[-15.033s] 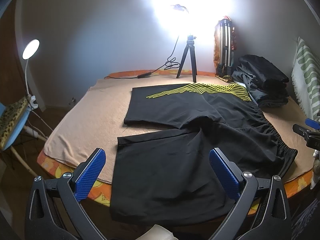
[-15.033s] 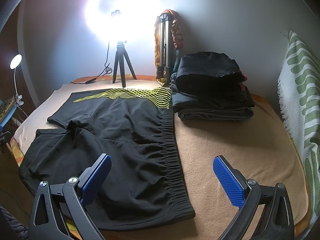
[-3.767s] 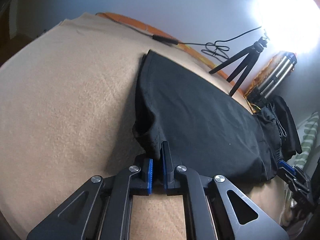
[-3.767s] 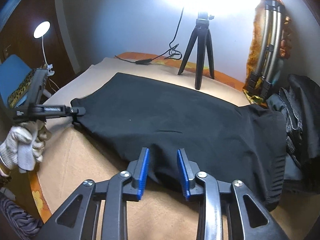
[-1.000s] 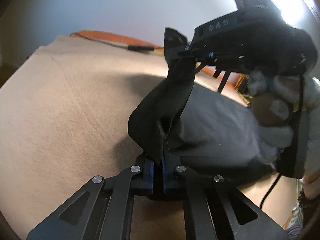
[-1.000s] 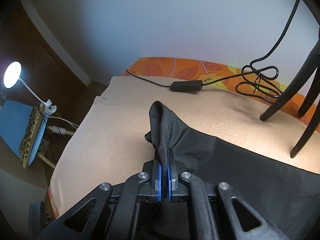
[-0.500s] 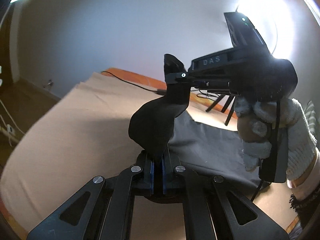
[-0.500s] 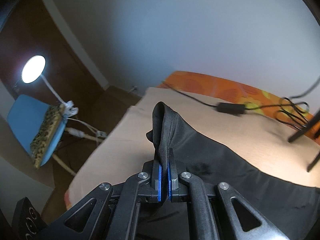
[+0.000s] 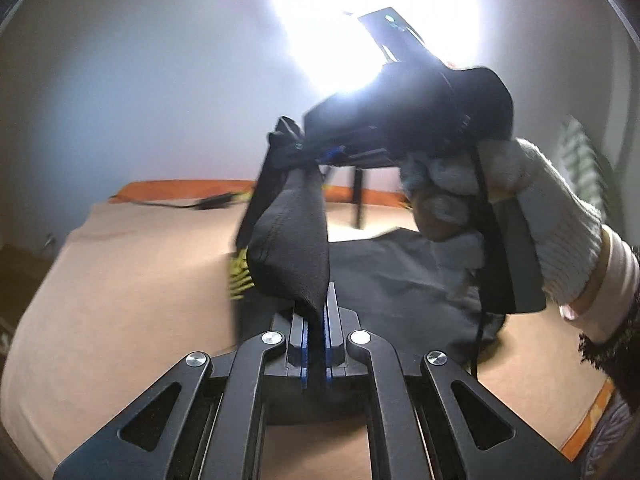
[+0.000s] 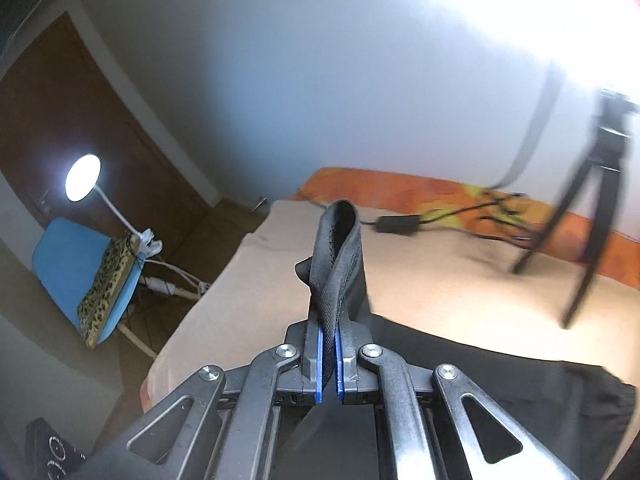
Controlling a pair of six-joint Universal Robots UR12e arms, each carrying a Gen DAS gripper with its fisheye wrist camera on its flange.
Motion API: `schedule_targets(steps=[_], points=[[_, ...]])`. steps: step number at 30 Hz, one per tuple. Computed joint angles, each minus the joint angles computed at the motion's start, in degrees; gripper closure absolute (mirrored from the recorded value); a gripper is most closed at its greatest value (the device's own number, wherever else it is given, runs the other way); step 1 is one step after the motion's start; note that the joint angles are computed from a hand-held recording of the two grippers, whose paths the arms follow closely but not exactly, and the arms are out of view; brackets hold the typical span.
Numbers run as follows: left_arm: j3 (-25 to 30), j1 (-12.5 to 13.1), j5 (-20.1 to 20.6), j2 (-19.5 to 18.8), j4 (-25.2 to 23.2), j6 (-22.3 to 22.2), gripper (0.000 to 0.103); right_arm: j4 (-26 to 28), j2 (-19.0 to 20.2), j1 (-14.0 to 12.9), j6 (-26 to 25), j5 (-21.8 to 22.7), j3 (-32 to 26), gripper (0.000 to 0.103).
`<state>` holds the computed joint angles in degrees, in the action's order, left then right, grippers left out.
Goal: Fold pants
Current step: 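Lift the held end with both tools and fold it over the shorts, then open both tools to release the folded shorts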
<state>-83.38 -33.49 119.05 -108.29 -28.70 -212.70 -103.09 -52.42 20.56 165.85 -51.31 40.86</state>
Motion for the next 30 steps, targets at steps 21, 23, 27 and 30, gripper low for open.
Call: schedule_targets(steps=[21,23,27,30], points=[[20.49,-3.3,-9.44,-14.66,-10.33,7.14,0.095,-0.4,-2.09,-8.78,-3.07,-9.27,7.52,0.1],[19.77,-3.48,-11.74,-14.11,-9.51,7.83,0.087,-0.8,-2.03,-8.78,-3.12,-11.39,7.76,0.094],[16.76,-3.95,-12.45,-11.64,-8.19,7.78,0.072,-3.86,-2.99,-8.75,-1.38,-15.61,9.1,0.074],[12.41,-3.93,-10.33,-8.26,-6.51,6.04,0.072,-6.7,-4.98,-9.21,-1.82,-15.53,11.43,0.073]])
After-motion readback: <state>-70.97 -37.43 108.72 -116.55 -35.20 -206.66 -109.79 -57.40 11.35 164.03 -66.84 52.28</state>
